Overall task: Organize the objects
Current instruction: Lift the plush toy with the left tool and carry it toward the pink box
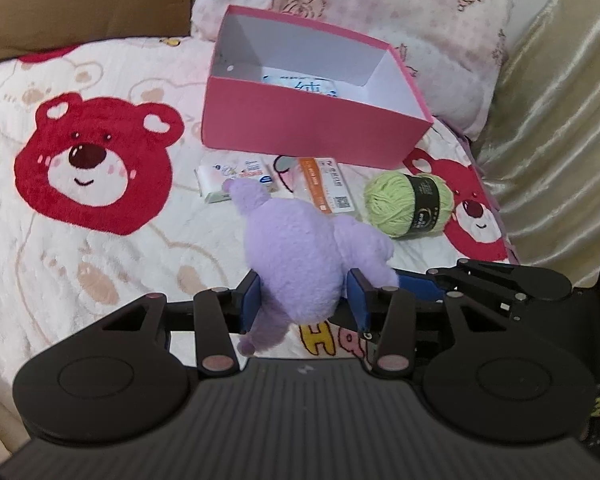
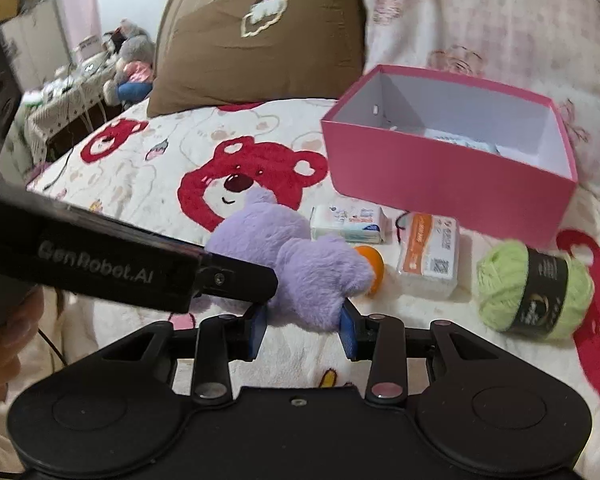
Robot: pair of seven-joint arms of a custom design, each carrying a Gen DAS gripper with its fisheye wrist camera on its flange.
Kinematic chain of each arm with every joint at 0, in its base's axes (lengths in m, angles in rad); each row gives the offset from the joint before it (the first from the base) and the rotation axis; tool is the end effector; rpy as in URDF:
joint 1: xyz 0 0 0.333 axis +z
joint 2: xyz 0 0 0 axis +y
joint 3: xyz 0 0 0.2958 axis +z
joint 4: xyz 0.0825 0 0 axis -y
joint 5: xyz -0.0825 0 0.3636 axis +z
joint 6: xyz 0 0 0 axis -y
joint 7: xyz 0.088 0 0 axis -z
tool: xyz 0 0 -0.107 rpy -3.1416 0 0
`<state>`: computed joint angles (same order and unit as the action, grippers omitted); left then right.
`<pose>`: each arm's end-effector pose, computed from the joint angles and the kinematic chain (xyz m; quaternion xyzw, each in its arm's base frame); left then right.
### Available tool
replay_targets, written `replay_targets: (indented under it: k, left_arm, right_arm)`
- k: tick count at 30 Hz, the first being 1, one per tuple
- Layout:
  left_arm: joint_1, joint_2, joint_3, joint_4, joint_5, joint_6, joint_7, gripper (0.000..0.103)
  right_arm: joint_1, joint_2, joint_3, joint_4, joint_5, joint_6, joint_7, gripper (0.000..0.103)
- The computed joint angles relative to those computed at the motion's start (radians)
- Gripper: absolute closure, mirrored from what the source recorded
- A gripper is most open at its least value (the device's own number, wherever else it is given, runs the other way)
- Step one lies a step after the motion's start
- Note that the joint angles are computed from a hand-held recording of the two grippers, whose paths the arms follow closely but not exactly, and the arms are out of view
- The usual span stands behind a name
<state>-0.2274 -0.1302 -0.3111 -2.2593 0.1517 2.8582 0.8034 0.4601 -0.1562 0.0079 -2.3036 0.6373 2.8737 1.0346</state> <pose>0.4509 -0.2847 0.4889 -0.6884 0.6313 -0.3397 0.1103 0.4757 0.2029 0.4781 -0.7818 0.4909 -0.1209 0.3650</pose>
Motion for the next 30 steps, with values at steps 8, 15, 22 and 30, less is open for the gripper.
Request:
replay_targets:
  k: [8, 15, 22, 30]
  left_arm:
    - [-0.003, -0.035, -0.017, -0.003, 0.007, 0.014, 0.001, 0.06]
    - [-0.055, -0.039, 0.032, 0.024, -0.178, -0.005, 0.17, 0.06]
    - [-0.047, 0.0, 0.04, 0.125, -0.247, -0.066, 0.284, 0.06]
    - [-0.047, 0.041, 0.065, 0.214, -0.356, -0.062, 0.402, 0.06]
  right_arm:
    - [-0.001, -0.08, -0.008, -0.051, -0.153, 0.003, 0.108, 0.059]
    - [0.021, -0.096, -0.066, 0.0, -0.134, -0.106, 0.033, 0.059]
    - [-0.038, -0.071, -0.039, 0.092, -0.182, -0.196, 0.05, 0.059]
    - [-0.076, -0.036, -0.019, 0.193, -0.24, -0.213, 0.013, 0.059]
